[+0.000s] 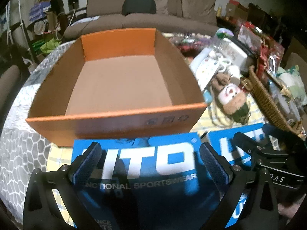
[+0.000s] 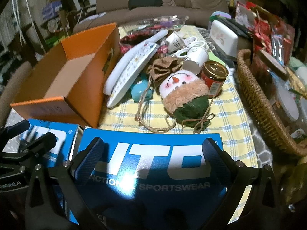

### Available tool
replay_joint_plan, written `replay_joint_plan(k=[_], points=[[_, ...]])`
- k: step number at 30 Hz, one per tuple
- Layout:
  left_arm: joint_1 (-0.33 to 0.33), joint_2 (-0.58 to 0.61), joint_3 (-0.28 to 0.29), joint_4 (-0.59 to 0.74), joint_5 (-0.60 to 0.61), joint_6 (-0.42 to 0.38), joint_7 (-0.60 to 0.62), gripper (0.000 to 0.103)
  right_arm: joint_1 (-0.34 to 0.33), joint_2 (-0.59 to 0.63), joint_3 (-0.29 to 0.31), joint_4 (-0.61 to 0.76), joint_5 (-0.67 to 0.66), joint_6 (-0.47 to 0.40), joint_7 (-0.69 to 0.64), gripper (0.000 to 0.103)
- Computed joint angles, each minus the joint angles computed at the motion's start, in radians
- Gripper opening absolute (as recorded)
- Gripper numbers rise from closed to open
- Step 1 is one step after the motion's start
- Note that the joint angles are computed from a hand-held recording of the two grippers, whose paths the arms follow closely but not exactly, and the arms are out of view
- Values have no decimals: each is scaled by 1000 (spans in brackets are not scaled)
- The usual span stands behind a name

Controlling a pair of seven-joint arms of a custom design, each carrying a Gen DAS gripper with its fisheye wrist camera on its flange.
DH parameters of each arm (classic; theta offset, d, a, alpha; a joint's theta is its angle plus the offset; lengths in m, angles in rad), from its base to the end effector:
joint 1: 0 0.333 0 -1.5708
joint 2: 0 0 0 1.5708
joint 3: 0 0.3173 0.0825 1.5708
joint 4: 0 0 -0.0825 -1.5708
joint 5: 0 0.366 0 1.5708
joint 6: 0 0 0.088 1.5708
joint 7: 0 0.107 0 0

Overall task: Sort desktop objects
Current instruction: 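Move the right tool over the clutter toward the clear plastic tray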

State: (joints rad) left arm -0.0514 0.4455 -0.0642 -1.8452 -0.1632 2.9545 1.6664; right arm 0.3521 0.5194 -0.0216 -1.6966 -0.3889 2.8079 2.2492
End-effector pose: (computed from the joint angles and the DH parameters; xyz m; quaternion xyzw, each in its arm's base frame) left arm 0.6726 -0.0618 0.3740 -0.6525 0.6829 -0.2683 0.1895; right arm 0.6570 0.2472 0.3706 -0.6685 0.6765 -0.1929 0.2415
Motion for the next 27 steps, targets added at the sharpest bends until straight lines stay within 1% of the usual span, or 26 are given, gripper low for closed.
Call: replay_joint_plan(k=[2,4,6,8,10,14,16,17,19,21,22,24,27], points=[[21,-8,-24,-1,-19,10,20,103,4,-18,-13,-21,-8,30,21,103],[33,-11,-37,15,-35,3,34,103,0,-33,-15,-37,-12,54,28,103],[34,-7,-37,41,-37,-3,44,103,-15,-47,-6,-48,-9,76,12,103],[15,4,-16,77,-19,-15,34,103,-22,-54,-2,-40,-12,75,-14,101],[19,19,-27,115,-19,-30,47,103,-25,-54,-5,-23,-15,65,-28,100],[28,53,-61,208,-34,-59,86,103,-91,-48,45,20,54,70,-124,99],[19,84,-62,277,-32,-92,91,103,-113,-43,60,44,91,61,-160,99],[18,100,-66,312,-35,-109,95,103,-138,-38,81,62,126,58,-191,98],[9,135,-62,390,-32,-145,90,103,-165,-34,101,79,178,58,-230,94],[1,175,-58,474,-23,-187,86,103,-186,-31,109,93,220,52,-260,85],[4,195,-65,513,-24,-207,93,103,-197,-29,115,98,240,50,-276,82],[9,230,-82,580,-33,-246,108,103,-226,-25,130,103,284,40,-316,70],[12,274,-104,651,-48,-292,129,103,-255,-28,138,74,336,54,-356,65]])
